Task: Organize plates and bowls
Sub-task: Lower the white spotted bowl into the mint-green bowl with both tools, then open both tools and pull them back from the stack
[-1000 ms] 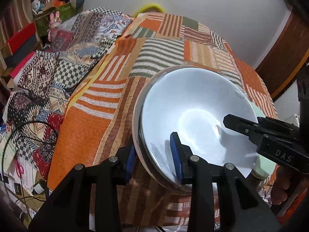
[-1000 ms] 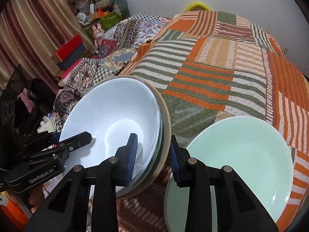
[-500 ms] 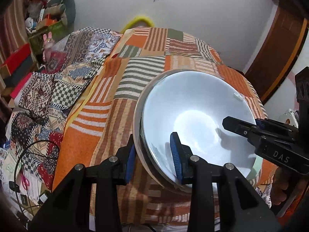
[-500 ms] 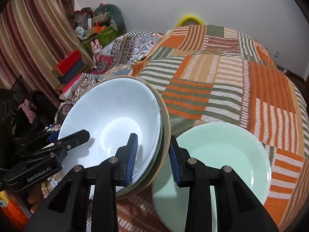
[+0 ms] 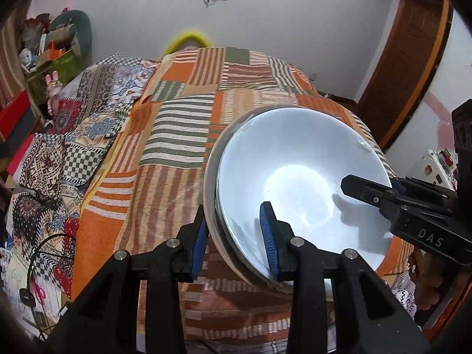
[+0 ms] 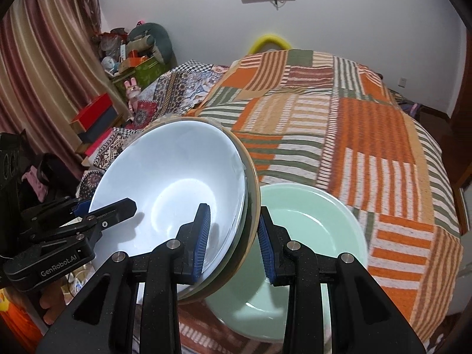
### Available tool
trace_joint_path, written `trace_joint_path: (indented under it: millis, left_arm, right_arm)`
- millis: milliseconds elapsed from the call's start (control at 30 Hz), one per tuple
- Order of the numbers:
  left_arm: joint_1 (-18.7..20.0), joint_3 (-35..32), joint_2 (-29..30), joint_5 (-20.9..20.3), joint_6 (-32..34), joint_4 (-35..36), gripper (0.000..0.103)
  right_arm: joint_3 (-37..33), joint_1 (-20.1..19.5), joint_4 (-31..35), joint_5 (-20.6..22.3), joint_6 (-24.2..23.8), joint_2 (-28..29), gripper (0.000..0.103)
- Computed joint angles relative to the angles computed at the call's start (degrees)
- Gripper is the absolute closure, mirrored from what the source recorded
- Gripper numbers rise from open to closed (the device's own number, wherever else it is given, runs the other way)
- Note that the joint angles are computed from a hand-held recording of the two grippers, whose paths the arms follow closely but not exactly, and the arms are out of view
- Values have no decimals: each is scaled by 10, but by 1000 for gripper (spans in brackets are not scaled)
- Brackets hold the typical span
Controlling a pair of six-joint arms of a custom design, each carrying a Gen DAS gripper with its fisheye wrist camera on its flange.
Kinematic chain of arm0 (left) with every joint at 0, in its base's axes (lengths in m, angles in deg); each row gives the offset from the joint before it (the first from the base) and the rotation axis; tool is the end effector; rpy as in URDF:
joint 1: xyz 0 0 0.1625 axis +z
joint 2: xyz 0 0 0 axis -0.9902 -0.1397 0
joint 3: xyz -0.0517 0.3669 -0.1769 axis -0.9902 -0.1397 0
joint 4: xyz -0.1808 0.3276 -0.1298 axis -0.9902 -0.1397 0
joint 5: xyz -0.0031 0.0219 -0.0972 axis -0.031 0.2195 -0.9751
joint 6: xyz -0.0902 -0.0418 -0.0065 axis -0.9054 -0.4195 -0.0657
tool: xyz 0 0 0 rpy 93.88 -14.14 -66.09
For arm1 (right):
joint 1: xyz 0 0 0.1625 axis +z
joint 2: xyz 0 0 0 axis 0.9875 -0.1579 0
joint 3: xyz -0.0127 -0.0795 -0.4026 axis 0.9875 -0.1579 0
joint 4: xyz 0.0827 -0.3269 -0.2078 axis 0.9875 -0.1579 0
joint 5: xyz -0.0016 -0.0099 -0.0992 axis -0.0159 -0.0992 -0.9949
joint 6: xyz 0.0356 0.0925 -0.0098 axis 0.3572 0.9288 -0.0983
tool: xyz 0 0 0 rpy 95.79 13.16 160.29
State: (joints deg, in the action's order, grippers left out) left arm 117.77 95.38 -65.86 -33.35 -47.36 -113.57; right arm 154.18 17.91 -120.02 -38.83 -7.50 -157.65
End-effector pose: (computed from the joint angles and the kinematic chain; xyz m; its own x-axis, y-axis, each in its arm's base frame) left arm -0.4215 -0.5462 0.0785 -0.7673 0.3362 -0.5461 0.5686 0.7505 -0.3368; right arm 0.1690 -0.5139 0.3711 -0.8320 -0.1178 0.5422 -0.4212 0.7702 -0.4790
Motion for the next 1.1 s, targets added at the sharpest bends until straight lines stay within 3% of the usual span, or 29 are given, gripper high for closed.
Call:
trace_joint_path:
  millis: [900, 933, 1000, 1067, 1100]
  left_arm:
    - [-10, -91, 93, -42, 12, 57, 69]
    - [-13, -89, 97, -25, 23, 39, 71]
    - [-25, -81, 100, -18, 103, -32, 94]
    - [-35, -89, 102, -49, 147, -42, 94]
    - [-42, -92, 109, -29, 160, -53, 94]
  right_arm:
    - [40, -59, -1, -14, 18, -68, 77]
    - [40, -62, -1, -13, 18, -68, 78]
    - [42, -68, -4, 1, 14, -70, 80]
    - [38, -58, -17, 0, -2, -61, 80]
    - [37, -50, -29, -14, -16, -53, 80]
